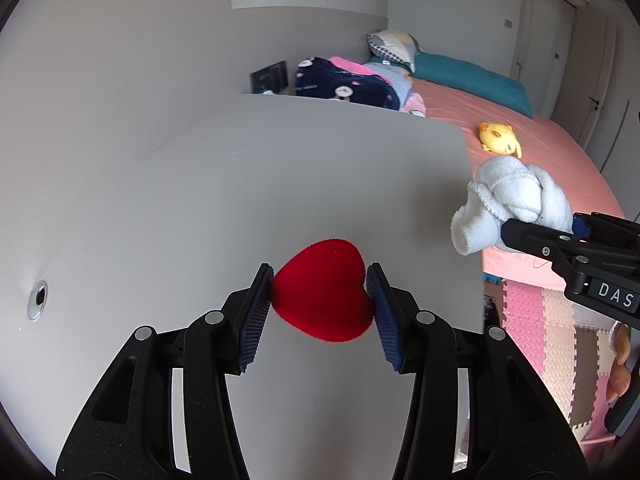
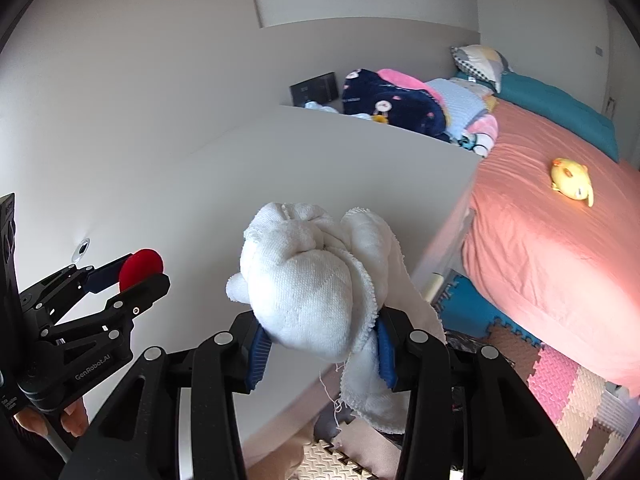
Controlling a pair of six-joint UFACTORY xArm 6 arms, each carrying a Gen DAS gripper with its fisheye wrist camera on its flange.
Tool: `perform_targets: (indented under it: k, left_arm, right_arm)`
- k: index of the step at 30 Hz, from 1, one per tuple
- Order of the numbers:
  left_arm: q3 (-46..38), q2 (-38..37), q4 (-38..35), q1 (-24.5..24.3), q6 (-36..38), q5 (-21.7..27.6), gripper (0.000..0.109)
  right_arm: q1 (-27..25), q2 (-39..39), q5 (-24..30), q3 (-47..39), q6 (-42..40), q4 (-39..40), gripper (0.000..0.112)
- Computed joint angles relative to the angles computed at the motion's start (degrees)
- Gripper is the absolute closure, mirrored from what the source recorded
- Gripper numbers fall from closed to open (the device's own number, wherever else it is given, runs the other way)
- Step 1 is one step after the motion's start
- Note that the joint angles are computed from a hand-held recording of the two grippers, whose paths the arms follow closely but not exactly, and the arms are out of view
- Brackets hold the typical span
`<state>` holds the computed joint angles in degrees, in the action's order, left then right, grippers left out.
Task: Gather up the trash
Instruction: 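Carry the red heart and towel animal from the desk over the black bin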
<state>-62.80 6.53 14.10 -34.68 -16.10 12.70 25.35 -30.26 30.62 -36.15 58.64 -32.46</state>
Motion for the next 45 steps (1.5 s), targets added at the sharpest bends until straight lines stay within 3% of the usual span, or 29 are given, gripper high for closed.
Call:
perform_targets:
  k: [25, 45]
  left_arm:
    - [-7.5, 5.4, -4.1, -10.4, 4.5, 1.3, 0.061]
    - [-16.8, 12.3, -10.0, -17.4, 11.3, 4.5, 0.061]
  right_arm:
    - [-6.9, -25.3, 10.3, 14.3, -1.6, 2.6, 0.067]
    - [-14.2, -44.5, 22.1, 21.2, -7.9, 6.9, 0.067]
